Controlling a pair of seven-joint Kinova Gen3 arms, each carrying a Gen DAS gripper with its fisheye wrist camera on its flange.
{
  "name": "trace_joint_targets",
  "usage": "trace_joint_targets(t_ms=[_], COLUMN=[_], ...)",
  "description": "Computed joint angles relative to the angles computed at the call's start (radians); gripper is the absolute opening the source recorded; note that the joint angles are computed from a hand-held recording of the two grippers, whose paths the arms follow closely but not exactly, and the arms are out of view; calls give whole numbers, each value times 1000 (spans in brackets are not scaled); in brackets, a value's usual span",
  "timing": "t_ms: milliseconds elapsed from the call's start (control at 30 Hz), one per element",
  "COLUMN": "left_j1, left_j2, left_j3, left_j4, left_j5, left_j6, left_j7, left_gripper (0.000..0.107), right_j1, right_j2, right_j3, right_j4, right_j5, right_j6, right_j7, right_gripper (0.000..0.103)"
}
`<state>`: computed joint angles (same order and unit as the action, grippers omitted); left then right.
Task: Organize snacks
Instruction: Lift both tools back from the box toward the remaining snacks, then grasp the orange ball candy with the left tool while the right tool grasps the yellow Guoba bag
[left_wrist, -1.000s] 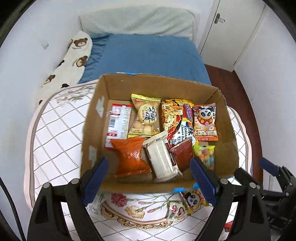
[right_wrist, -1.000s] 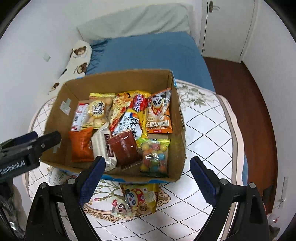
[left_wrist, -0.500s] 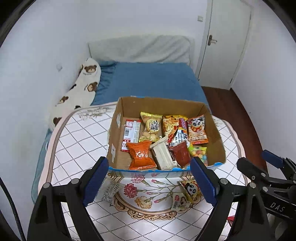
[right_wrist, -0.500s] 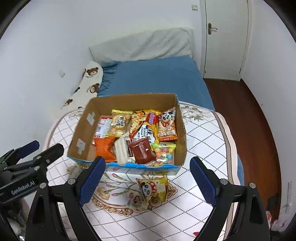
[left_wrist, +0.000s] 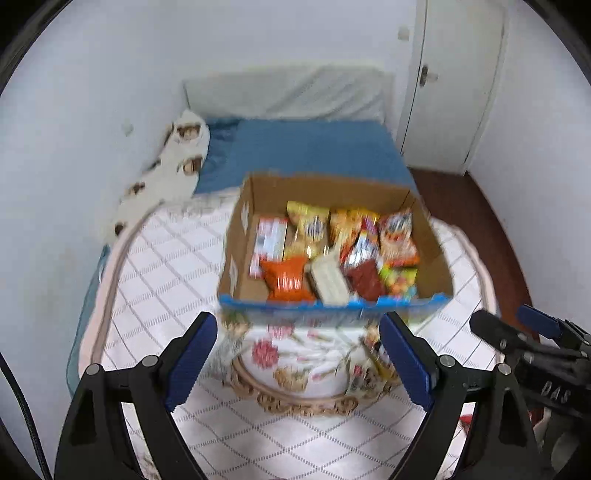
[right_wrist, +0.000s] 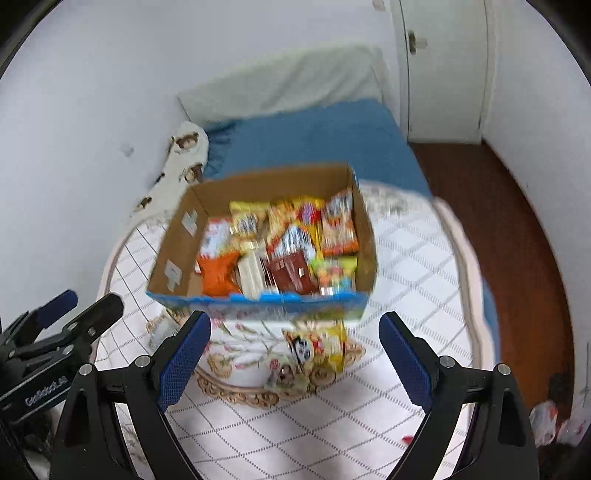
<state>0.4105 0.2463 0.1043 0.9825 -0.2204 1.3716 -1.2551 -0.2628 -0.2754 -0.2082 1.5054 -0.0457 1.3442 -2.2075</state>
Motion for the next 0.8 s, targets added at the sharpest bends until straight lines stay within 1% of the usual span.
trace_joint_targets(t_ms=[67, 100, 167, 200, 233, 433, 500, 533, 567, 600, 667, 733, 800], left_j1=[18, 25, 44, 48, 50, 71, 67, 66, 67, 67, 73, 75, 73], left_j2=[18, 25, 48, 57, 72, 137, 155, 163, 169, 172, 175, 177, 189], left_j3=[-4, -5, -9, -9, -9, -14, -10, -8, -7, -3, 1, 7, 12], left_j4=[39, 56, 100, 115, 129, 195, 201, 203, 205, 205, 206, 205, 189], left_j5=[-29, -40, -70, -73, -72, -81, -64, -53, -46, -36, -28, -11, 15], left_j6=[7, 7, 5, 7, 13, 18, 18, 18, 18, 18, 15, 8, 15], left_j7=[16, 22, 39, 43, 45, 63, 50, 44, 38, 28, 10, -8, -25], left_gripper=[90, 90, 90, 90, 90, 90, 90, 90, 90, 90, 90, 90, 90], right_j1=[-3, -1, -4, 7, -1, -1, 5, 7, 3, -1, -9, -9, 3], right_j2=[18, 25, 64, 77, 108, 255, 279, 285, 284, 283, 257, 244, 221], right_j3=[40, 48, 89, 90, 102, 102, 107, 104, 101, 98, 90, 91, 104], right_j4=[85, 110, 192, 213, 246, 326, 346, 364, 375, 378, 398, 399, 408], right_j5=[-53, -69, -131, -146, -163, -202, -236, -245, -237, -222, -185, -159, -158], right_j6=[-45, -58, -111, -129, -161, -280, -310, -333, -343, -345, -348, -315, -283], right_j7=[25, 33, 77, 93, 114, 186, 223, 238, 244, 243, 243, 243, 254], right_gripper=[95, 95, 95, 95, 95, 94, 94, 92, 82, 69, 67, 65, 64])
